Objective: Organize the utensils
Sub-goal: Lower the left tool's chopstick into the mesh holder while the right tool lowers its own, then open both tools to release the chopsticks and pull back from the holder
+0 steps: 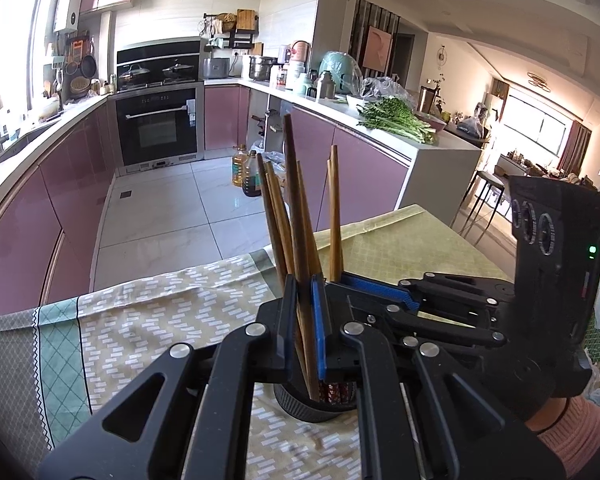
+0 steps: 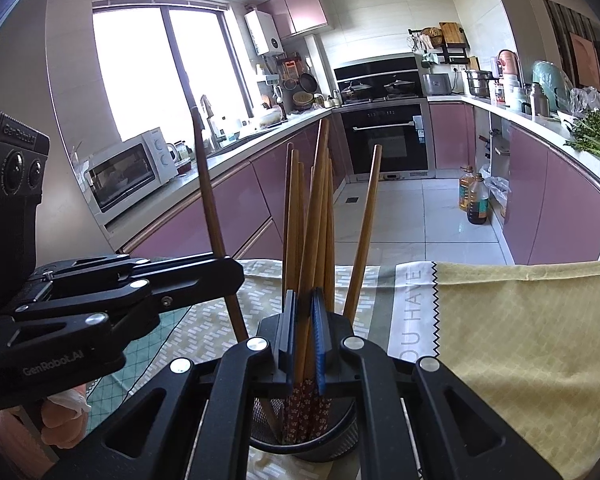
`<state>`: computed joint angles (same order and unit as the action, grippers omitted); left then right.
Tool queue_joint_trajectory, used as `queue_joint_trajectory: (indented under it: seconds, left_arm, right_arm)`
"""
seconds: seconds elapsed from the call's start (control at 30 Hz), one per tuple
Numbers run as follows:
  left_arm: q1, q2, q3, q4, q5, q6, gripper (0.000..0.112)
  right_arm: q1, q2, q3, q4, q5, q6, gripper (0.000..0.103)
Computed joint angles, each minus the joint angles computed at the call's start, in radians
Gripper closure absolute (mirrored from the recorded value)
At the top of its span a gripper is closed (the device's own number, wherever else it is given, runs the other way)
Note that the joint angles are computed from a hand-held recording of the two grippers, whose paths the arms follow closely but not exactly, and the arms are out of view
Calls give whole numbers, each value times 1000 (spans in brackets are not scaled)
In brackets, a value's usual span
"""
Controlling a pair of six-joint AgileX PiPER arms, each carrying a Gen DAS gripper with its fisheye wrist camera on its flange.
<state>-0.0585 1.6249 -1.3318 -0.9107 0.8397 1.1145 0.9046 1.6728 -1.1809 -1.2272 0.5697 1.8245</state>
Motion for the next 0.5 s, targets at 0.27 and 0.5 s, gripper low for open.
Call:
queue_joint_trajectory:
  seconds: [0.27,0.5]
  left_arm:
    - [-10,55,-15,23,-10,-19,103]
    - [48,21,92,-78,-21,101,89]
  right_arm:
    - [1,-4,16,-22,2,31,95]
    - [41,-32,59,-69,37,94,77]
